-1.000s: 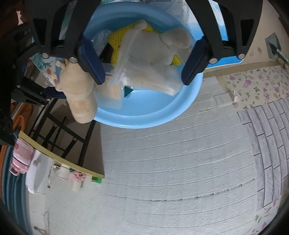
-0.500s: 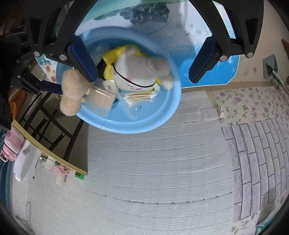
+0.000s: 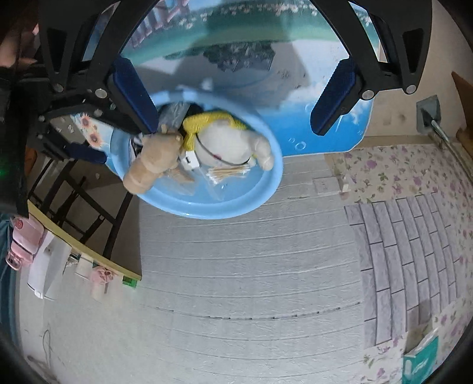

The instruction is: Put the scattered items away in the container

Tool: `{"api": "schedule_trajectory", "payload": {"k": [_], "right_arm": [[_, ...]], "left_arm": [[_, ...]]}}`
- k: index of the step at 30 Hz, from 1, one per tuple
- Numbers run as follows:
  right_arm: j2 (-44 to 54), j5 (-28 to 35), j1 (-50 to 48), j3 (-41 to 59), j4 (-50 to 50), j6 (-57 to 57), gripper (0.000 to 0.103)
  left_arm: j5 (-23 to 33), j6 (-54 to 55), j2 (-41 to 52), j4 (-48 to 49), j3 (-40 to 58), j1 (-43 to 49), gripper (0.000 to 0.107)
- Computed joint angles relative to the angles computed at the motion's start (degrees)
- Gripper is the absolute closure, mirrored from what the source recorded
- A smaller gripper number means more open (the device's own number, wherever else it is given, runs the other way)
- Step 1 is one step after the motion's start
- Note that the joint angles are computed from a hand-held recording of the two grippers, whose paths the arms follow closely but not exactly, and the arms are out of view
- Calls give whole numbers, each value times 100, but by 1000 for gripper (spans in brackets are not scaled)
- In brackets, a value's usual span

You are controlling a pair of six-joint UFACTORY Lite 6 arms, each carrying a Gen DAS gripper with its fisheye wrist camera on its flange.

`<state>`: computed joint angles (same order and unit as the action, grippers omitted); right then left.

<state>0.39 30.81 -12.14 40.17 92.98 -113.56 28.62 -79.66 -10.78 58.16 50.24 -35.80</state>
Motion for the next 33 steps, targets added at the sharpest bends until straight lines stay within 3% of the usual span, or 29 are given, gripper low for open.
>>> {"api": "schedule_trajectory", "payload": {"k": [5,9,12,18,33], "right_arm": [[-531,73,-143,-415,-7,-52,12],[-939,187,-335,-667,-192,186,12],[-1354,243,-461,-857,-328,333,12],[-2077,128,-494,-1090,-588,640,12],[-2297,-111,-419,-1299,-879,874,12]], "left_arm": [[279,-263,-409,32,-419,-250,4],[38,-151,-979,-340,-800,-119,4],[723,-759,-1293,83,-893,-550,4],[1194,-974,-1488,-13,-948,-818,4],[1673,-1202,-1419,-58,-1125,-1087,4]]}}
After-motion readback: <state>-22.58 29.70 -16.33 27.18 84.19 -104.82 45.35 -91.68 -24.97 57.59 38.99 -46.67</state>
